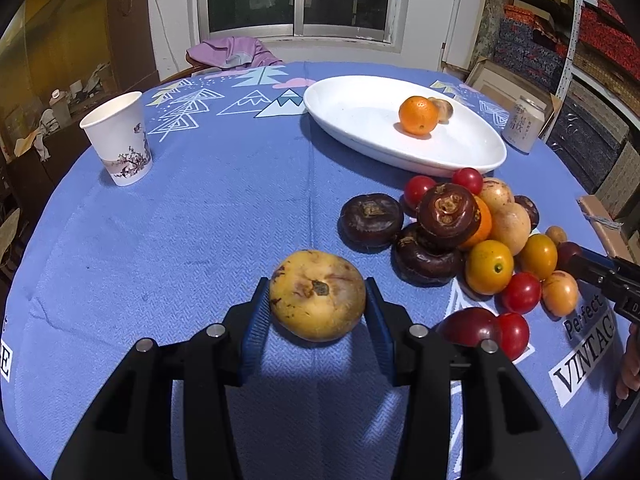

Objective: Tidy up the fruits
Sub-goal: 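Grasp a pale yellow fruit with the left tool while the right tool grasps a dark red plum, then lower both held fruits onto the white plate and open both tools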

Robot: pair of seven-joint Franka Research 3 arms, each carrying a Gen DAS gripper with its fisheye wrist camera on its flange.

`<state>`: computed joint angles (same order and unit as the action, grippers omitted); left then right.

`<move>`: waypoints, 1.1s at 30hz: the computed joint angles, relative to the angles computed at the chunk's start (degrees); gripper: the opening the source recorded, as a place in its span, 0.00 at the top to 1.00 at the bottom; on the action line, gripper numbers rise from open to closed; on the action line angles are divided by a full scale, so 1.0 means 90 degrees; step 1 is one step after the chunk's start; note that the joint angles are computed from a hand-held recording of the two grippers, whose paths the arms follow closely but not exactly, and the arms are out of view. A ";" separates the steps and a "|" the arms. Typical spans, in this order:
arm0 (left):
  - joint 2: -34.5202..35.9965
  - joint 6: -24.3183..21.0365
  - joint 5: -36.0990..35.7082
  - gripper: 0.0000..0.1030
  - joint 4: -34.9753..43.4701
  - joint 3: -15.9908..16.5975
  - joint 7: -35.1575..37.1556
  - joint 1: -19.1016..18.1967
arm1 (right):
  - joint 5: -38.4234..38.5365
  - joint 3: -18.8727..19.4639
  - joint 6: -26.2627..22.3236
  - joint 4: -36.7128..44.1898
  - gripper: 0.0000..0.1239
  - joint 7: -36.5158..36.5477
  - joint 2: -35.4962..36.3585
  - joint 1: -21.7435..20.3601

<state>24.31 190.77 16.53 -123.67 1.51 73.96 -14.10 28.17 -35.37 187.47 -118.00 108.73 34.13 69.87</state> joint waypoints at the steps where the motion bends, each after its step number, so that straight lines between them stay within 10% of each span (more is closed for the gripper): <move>1: 0.0004 0.0008 -0.0003 0.56 -0.0001 0.0011 0.0005 -0.0011 | 0.0009 0.0018 0.0025 -0.0003 0.71 0.0005 -0.0006 -0.0014; 12: -0.0086 -0.0049 -0.0088 0.56 0.0183 -0.0223 0.0009 0.0173 | 0.0776 -0.0173 0.0674 -0.0172 0.71 -0.0462 -0.0185 0.0261; 17: 0.0179 -0.0564 -0.0007 0.56 0.1124 0.0380 -0.0145 -0.0599 | 0.0795 -0.0499 -0.0039 0.0665 0.71 -0.0763 -0.0013 0.0129; 26: 0.1542 -0.1813 0.0232 0.56 0.3529 -0.0864 -0.0217 0.0148 | -0.0039 0.0140 -0.1960 0.3603 0.71 0.0056 0.1487 -0.1564; 33: 0.2332 -0.2223 0.0244 0.55 0.4498 -0.1083 -0.0002 0.0181 | -0.0712 0.0361 -0.2411 0.4520 0.67 0.0523 0.2054 -0.2039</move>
<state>45.30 170.77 18.72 -83.19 -8.24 73.94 -12.47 21.76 -32.12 165.77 -77.32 113.44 52.61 51.52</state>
